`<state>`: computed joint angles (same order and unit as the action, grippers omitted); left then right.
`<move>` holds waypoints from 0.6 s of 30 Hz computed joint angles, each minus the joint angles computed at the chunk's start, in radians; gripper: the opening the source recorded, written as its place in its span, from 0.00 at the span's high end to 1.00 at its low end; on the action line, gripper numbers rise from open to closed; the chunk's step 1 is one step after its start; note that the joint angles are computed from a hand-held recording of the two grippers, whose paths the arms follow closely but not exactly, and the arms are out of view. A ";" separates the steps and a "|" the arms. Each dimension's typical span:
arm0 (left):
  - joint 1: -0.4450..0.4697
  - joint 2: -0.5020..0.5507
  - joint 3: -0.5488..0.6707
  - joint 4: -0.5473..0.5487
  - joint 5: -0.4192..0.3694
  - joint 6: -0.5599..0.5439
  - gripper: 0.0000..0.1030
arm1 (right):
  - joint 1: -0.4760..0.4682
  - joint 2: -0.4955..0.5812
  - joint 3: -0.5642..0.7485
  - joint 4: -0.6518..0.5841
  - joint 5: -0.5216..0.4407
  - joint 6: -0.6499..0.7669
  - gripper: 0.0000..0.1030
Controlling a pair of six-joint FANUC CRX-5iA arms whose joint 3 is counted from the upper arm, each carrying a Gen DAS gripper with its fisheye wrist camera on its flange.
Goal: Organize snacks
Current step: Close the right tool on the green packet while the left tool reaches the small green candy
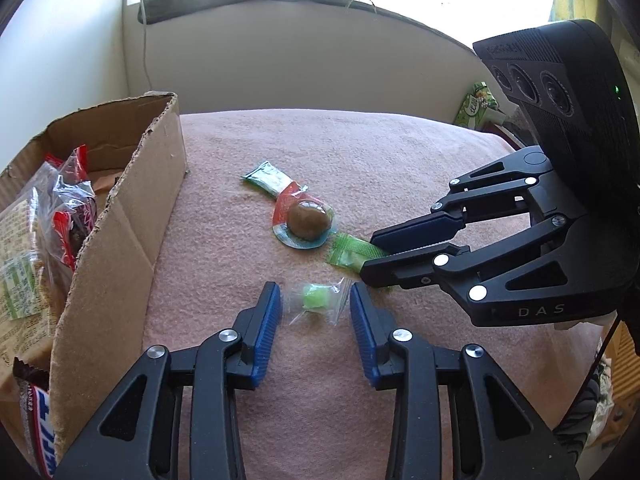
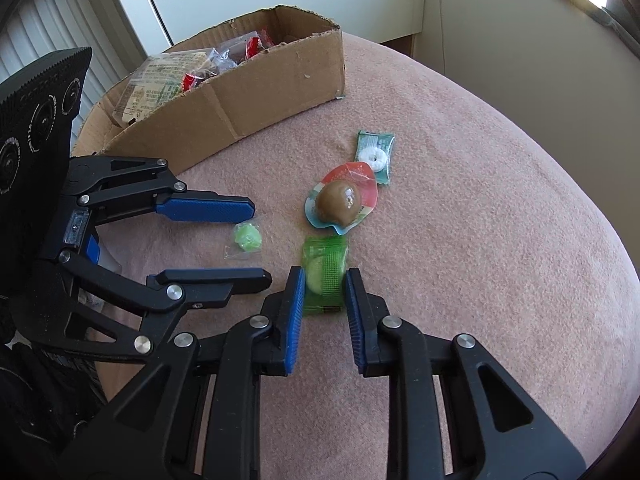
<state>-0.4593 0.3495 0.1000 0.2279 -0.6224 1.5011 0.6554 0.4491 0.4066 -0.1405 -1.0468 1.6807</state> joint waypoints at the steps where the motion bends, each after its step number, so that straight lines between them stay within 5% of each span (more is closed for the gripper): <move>1: 0.001 0.000 -0.001 0.006 0.002 -0.007 0.71 | 0.004 -0.006 -0.011 0.011 0.007 -0.009 0.79; 18: -0.016 -0.048 -0.046 -0.030 0.054 0.020 0.77 | 0.053 -0.115 -0.206 0.193 0.158 -0.222 0.80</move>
